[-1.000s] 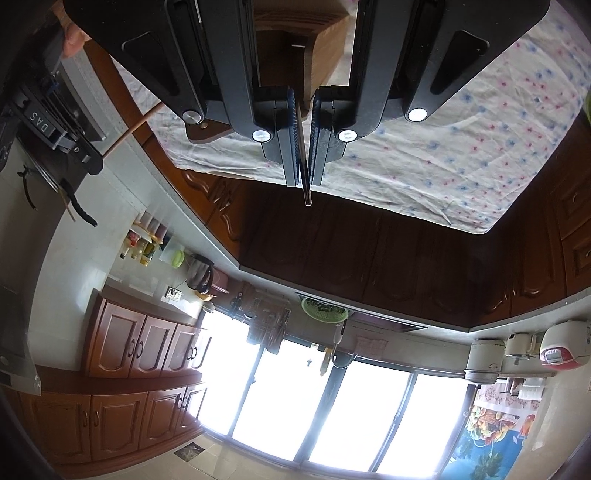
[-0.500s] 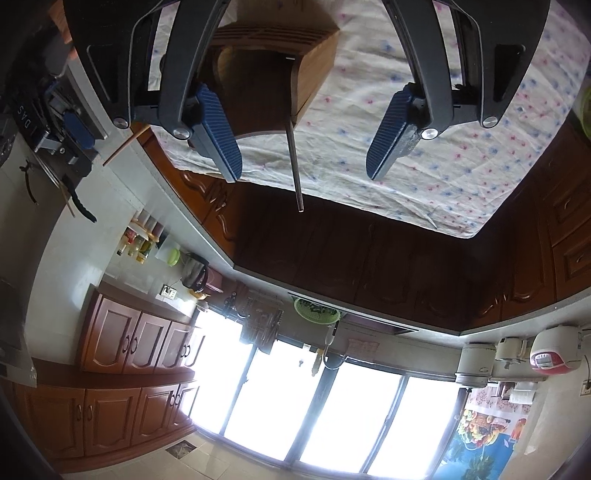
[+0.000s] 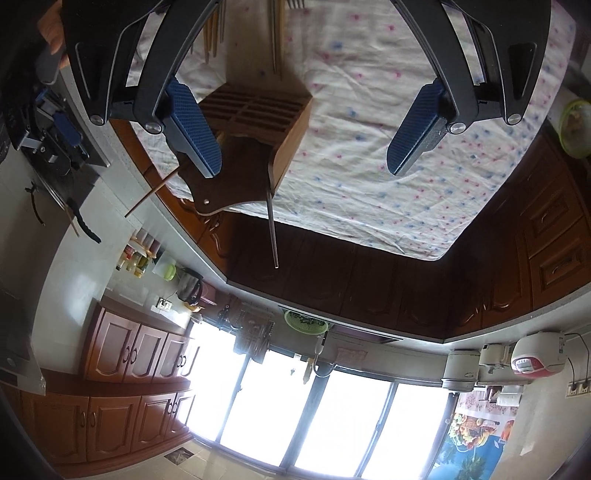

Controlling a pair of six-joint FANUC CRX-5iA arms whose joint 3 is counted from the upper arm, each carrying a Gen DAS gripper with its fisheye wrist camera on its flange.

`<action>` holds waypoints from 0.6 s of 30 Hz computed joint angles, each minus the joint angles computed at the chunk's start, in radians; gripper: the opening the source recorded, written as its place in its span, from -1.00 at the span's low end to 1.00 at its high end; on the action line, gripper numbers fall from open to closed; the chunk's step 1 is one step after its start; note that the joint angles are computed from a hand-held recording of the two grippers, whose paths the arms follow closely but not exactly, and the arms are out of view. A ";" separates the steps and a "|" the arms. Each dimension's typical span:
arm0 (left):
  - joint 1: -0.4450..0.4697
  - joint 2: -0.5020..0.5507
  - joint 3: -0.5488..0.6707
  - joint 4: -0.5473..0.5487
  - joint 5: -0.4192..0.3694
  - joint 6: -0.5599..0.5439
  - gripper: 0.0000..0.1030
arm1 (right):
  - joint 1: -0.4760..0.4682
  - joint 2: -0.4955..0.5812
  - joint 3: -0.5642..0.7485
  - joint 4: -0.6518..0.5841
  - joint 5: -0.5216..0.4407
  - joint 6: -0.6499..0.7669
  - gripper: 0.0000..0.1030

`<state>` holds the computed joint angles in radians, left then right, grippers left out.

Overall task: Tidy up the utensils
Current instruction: 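Open both tools to release the chopsticks inside the holder, then grasp a wooden chopstick with the left tool while the right tool grasps another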

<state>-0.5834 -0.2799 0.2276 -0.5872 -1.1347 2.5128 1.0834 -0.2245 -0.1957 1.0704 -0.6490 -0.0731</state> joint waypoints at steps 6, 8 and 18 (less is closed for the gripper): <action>-0.082 -0.046 -0.033 -0.035 -0.061 0.044 0.81 | 0.075 -0.076 -0.072 -0.018 -0.086 -0.030 0.89; -0.122 -0.049 -0.031 -0.062 -0.093 0.068 0.81 | 0.097 -0.098 -0.093 -0.023 -0.110 -0.040 0.89; -0.203 -0.054 -0.057 -0.067 -0.149 0.090 0.81 | 0.206 -0.163 -0.156 -0.029 -0.242 -0.053 0.89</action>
<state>-0.7868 -0.3336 0.1704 -0.6543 -1.2838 2.6027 1.2890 -0.3878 -0.3517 1.0415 -0.8908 -0.1265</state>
